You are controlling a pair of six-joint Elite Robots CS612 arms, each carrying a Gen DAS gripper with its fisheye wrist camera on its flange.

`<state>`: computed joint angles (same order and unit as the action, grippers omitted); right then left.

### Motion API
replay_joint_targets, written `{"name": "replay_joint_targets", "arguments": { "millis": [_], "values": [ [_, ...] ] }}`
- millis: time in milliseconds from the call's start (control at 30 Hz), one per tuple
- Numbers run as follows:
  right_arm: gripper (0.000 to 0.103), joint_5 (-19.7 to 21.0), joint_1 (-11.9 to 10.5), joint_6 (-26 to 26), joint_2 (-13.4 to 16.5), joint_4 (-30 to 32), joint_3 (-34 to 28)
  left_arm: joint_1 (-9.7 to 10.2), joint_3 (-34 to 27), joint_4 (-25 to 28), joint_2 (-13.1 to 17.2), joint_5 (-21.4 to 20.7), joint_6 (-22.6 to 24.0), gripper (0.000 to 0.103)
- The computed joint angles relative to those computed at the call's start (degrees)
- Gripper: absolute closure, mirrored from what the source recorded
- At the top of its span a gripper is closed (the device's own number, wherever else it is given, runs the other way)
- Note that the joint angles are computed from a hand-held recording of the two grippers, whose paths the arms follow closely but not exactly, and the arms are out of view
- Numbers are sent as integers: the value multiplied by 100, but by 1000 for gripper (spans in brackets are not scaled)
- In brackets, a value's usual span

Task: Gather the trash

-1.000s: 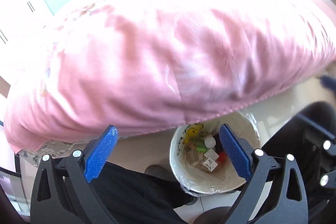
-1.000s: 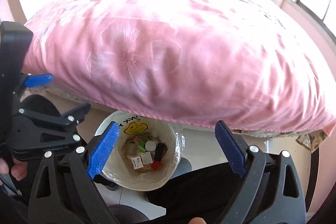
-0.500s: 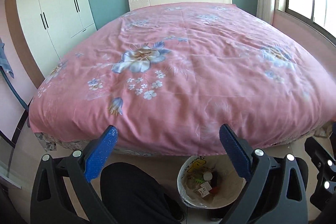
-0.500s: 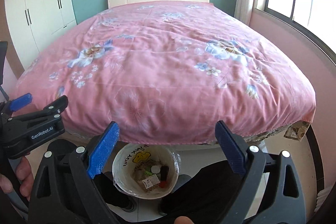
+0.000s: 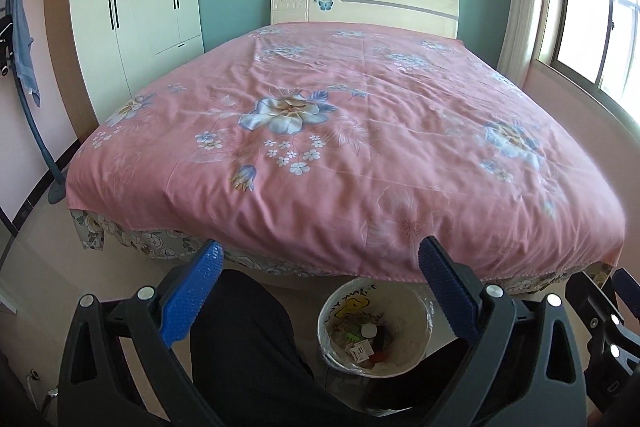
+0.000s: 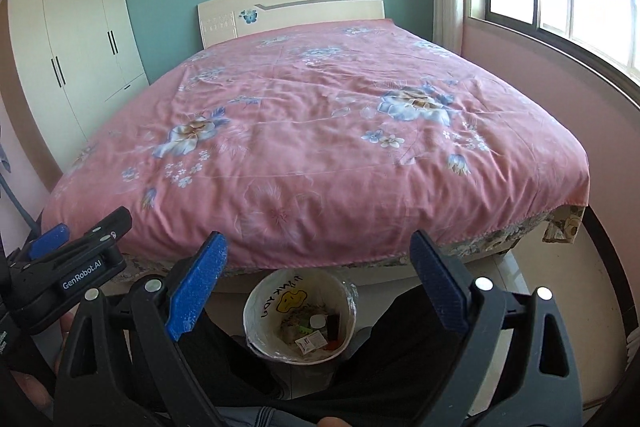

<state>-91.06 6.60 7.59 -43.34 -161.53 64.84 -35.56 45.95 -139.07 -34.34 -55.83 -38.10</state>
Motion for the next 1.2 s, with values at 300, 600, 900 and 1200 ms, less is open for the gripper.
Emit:
{"name": "replay_joint_targets", "arguments": {
  "millis": [300, 600, 900, 1200],
  "values": [
    [9, 87, -42, 151, -223, -415, 493, -123, 508, -364, -240, 189, 532, 4],
    [8, 106, -24, 151, -207, -295, 447, -122, 511, -299, -245, 144, 642, 4],
    [8, 118, -62, 314, -197, -129, 425, -114, 439, -150, -220, 8, 736, 4],
    [8, 104, -45, 302, -183, -84, 413, -109, 424, -52, -214, -4, 706, 4]
  ]
}}
